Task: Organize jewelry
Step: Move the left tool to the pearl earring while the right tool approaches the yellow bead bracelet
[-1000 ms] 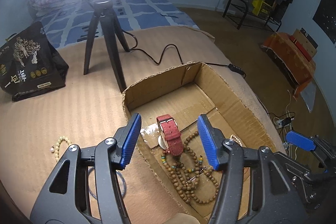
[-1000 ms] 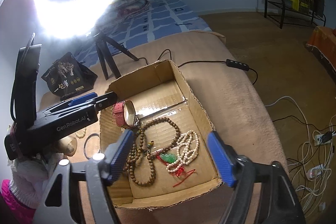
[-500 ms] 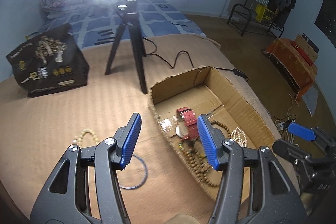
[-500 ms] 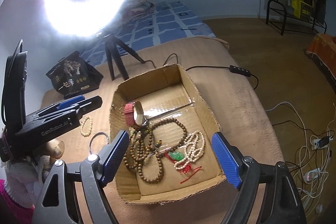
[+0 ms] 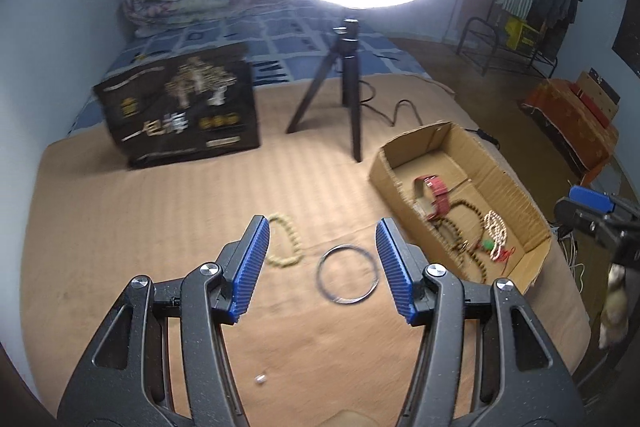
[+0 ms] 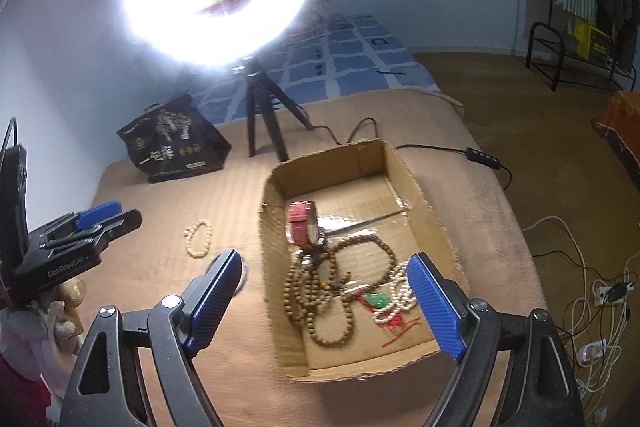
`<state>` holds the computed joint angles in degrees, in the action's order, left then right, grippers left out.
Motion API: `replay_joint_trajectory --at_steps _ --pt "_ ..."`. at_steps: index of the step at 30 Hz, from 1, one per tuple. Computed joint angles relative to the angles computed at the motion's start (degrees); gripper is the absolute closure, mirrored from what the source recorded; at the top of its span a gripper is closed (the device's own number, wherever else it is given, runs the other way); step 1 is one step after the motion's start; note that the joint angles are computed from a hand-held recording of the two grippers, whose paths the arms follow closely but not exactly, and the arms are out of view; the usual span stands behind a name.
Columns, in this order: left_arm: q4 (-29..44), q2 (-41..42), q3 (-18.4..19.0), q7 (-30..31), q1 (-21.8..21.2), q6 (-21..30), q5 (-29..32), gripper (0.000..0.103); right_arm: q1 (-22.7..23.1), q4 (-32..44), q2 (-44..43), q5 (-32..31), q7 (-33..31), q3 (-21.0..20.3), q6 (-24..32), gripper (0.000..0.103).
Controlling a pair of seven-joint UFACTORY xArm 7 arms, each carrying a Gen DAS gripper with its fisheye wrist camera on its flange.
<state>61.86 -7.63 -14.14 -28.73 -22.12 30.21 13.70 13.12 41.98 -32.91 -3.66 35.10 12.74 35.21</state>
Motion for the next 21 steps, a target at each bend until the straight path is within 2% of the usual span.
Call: replay_joint_trajectory --at_steps 9,18,21 --pt "-9.8 -10.0 2.6 6.0 1.6 0.5 -7.0 0.046 2.6 3.3 3.7 0.2 0.5 1.9 -0.9 0.016" --pt "-15.9 -15.1 4.1 12.3 1.6 0.8 -13.5 0.046 5.1 7.6 10.2 0.3 1.7 2.8 -3.0 0.016" --pt "-17.5 -16.0 5.0 14.6 1.2 0.9 -15.8 0.053 5.9 9.2 13.0 0.4 2.1 2.8 -3.9 0.016"
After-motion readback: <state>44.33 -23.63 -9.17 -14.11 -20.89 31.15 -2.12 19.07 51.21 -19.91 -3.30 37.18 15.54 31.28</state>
